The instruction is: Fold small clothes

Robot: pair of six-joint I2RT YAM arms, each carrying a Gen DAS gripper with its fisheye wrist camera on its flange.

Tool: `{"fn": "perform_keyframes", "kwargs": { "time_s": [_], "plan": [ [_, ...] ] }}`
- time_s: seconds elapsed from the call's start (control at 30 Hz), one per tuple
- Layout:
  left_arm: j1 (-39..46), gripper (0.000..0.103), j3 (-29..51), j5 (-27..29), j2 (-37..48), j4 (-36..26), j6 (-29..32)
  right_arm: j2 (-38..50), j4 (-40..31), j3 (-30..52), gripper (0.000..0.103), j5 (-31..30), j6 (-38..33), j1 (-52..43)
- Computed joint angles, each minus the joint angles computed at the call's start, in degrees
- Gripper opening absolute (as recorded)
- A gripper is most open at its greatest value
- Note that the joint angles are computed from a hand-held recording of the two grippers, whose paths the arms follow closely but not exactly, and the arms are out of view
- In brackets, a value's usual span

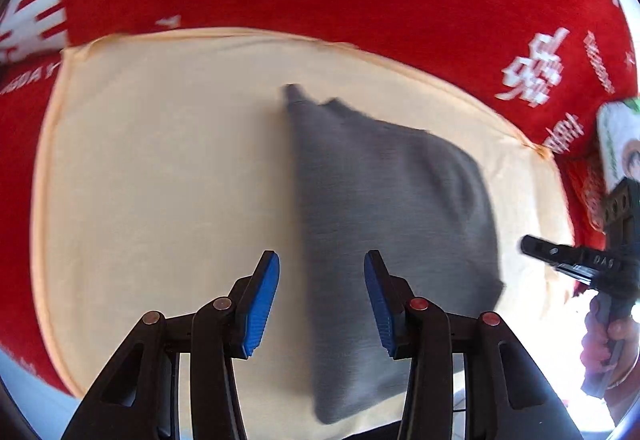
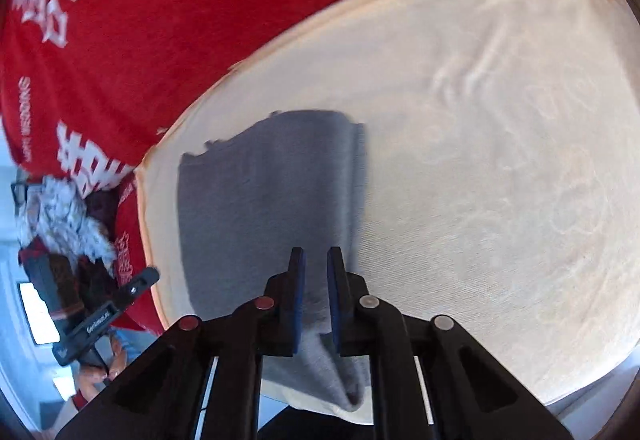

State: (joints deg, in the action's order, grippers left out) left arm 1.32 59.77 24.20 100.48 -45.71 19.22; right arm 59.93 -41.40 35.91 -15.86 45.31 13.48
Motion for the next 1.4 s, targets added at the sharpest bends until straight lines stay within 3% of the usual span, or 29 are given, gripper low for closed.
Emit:
{"fn": "perform_keyframes", "kwargs": {
  "time_s": [0.13,0.27,0.4,0.57,1.13,1.33,1.4],
  "plan": [
    [-4.23,0.045,-2.47,1.4,-0.2,1.94,-1.68,7.93,0.66,4.09,0.009,5.36,0.54,9.77],
    [-6.27,0.045,-5.81,-0.55,2.43,6.65,-3.43,16.65,1.49,3.79,0.006,9.41,0.62,12.89],
    [-5.47,0.048,-6.14,0.33,2.56,7.0,-3.08,14.97,7.57,-0.92,0.002,8.58,3.77,12.91],
    [-5.89,0.048,-5.29,-1.98,2.05,5.12,-2.95,15.47,3.68,1.49,0.003,12.57,4.94,17.06],
    [-3.36,0.048,-6.19,-5.45,-0.88,1.68,-0.81,8.95,-6.14,1.99,0.004,12.31,11.94,16.17],
    [-2.87,0.048,-6.53,-5.59,-1.67,1.01,-0.63,3.56,-3.78,-1.37,0.013,10.9,16.07,15.56],
    [-2.66,0.048,-6.68,-5.96,-2.02,0.88,-0.5,0.78,-2.07,-3.59,0.029,9.78,17.72,14.14]
  ]
}}
